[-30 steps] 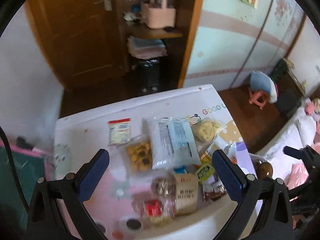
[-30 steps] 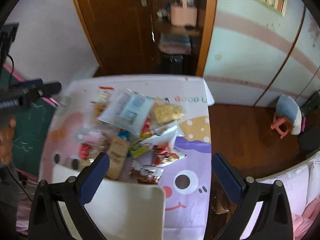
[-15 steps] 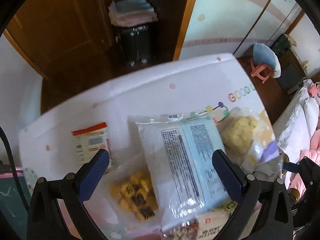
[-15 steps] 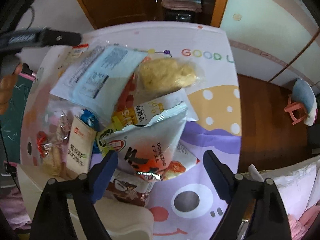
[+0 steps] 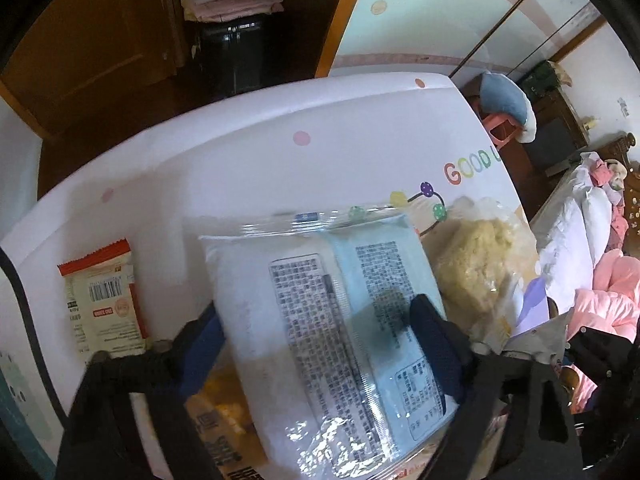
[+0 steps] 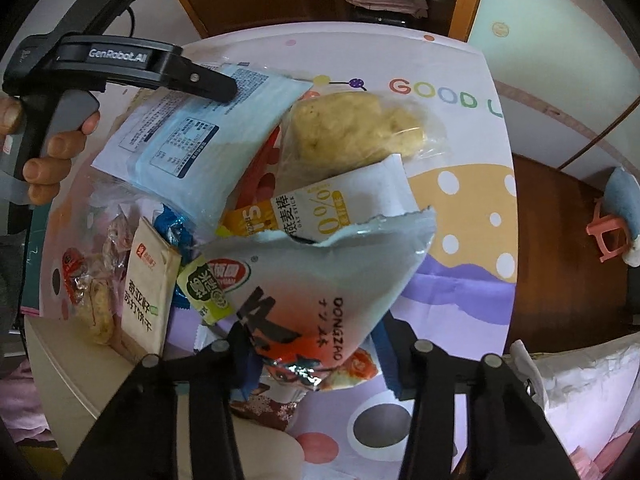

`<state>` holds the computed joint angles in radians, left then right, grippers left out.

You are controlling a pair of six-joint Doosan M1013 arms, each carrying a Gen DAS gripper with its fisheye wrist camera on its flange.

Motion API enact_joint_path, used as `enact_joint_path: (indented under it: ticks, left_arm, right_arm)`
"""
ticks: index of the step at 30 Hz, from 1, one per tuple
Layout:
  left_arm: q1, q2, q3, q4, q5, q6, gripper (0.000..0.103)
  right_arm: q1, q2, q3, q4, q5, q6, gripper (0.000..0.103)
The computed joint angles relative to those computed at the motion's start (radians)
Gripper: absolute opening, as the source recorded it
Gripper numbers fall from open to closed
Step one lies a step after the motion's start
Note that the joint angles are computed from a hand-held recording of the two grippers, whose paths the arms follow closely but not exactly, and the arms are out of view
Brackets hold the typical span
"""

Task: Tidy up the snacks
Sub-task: 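Carry both packets to the white tray and release them inside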

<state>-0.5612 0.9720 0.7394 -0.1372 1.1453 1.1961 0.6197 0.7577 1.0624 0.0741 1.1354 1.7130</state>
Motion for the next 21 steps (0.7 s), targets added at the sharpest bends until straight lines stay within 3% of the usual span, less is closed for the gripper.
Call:
enact_joint_path:
  ticks: [2, 4, 7, 21]
  left_arm:
    - [0.003, -0.017, 0.029, -0.02, -0.038, 0.003, 0.057]
    - [0.009, -0.04, 0.066, -0.04, -0.079, -0.006, 0.026]
    - [0.012, -0.069, 0.109, -0.052, -0.123, -0.016, 0.006]
    - [-0.041, -0.223, 0.288, 0.166, -0.26, -0.156, 0.001]
  right_arm:
    - [0.005, -0.006, 0.011, -0.011, -0.012, -0.002, 0.044]
    - [0.009, -0.015, 0.017, -0.022, -0.006, -0.009, 0.041]
    - [0.019, -0.023, 0.021, -0.055, -0.001, -0.01, 0.04]
    - [0.039, -0.106, 0.096, -0.092, -0.08, 0.037, 0.036]
